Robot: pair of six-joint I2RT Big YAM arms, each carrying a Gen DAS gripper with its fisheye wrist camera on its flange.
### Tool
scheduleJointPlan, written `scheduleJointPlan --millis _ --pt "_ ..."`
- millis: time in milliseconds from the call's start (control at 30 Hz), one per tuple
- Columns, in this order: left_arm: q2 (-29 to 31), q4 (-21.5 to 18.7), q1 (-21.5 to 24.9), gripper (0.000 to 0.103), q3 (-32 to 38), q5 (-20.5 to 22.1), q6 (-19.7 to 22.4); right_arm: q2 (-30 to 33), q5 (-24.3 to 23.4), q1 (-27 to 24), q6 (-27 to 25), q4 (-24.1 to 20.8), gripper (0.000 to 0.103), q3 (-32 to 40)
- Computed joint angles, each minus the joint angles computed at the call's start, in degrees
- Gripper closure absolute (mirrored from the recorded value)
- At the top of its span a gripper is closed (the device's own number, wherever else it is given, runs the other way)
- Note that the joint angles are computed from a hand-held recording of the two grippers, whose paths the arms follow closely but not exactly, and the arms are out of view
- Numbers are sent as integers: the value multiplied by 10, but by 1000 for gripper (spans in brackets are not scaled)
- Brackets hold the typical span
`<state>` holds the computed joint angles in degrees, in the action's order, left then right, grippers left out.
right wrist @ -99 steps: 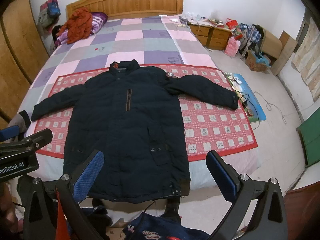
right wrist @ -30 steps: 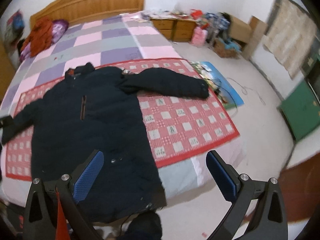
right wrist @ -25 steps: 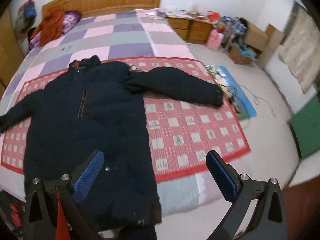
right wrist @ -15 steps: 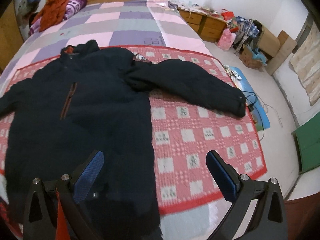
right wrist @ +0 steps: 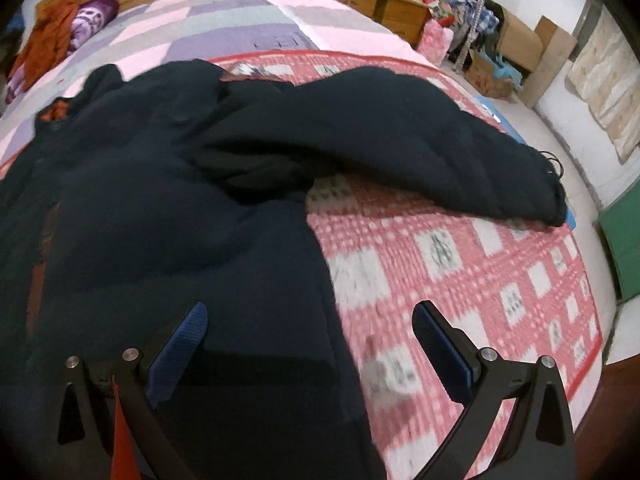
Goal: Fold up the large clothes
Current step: 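Move the right tool toward the jacket sleeve cuff and open its fingers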
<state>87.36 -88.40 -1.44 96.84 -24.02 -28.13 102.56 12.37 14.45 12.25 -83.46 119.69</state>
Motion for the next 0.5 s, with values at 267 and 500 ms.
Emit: scheduleJointPlan --millis 267,500 --pt "-65 136 -1 0 -104 -28 8 34 41 -27 -83 84 4 -16" --pt "-65 103 -101 0 -52 -125 -30 8 -11 -73 -81 97 37 -9"
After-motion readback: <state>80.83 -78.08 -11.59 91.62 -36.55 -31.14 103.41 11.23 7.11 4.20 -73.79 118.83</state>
